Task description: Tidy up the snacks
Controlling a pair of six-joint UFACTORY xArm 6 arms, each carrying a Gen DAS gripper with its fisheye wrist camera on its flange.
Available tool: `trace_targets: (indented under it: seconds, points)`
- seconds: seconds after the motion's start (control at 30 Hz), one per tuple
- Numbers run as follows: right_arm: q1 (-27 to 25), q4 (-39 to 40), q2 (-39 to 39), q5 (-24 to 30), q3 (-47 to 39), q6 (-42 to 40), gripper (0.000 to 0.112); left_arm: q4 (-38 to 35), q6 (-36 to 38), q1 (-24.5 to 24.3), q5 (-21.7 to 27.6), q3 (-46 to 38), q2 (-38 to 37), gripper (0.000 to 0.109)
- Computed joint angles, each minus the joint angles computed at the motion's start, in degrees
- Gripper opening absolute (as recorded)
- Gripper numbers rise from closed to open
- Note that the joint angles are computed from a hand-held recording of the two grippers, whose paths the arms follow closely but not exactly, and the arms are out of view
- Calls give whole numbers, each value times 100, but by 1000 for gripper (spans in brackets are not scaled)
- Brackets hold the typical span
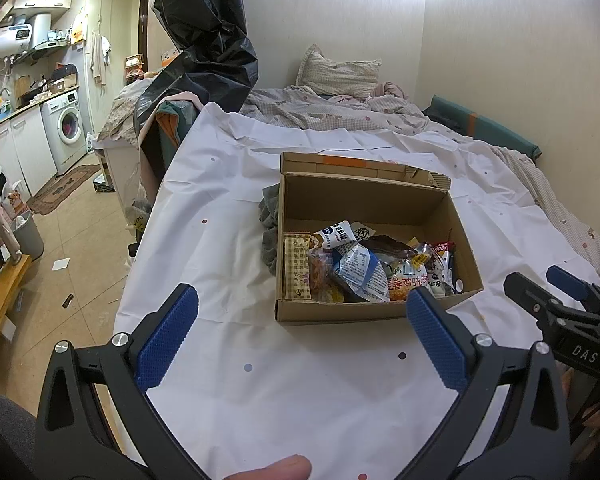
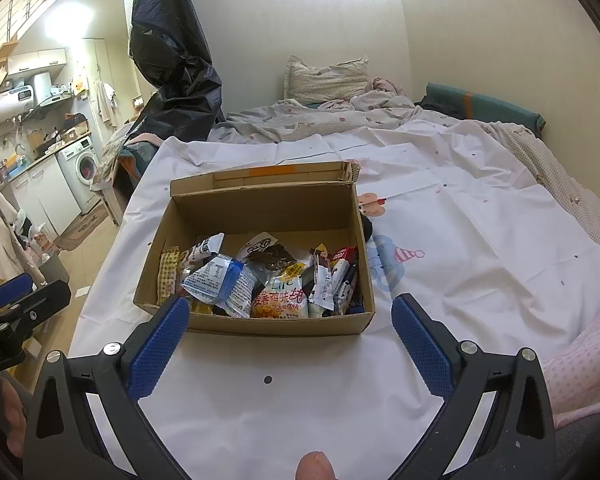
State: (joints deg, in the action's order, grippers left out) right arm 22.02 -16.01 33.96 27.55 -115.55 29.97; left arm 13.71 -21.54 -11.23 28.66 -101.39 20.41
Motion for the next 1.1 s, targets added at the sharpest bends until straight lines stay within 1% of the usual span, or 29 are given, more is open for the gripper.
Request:
trace_targets:
  seconds: [0.67, 0.87, 1.1]
  points:
    - [11, -19, -1, 0, 4, 25, 103, -21, 14, 3, -6, 22, -12, 103]
    - [11, 77, 16, 27, -24, -60, 103, -19, 3, -4, 4, 8, -6, 103]
    - [-3, 224, 19, -4, -25, -221, 103, -221, 105, -21, 41, -30, 24, 103]
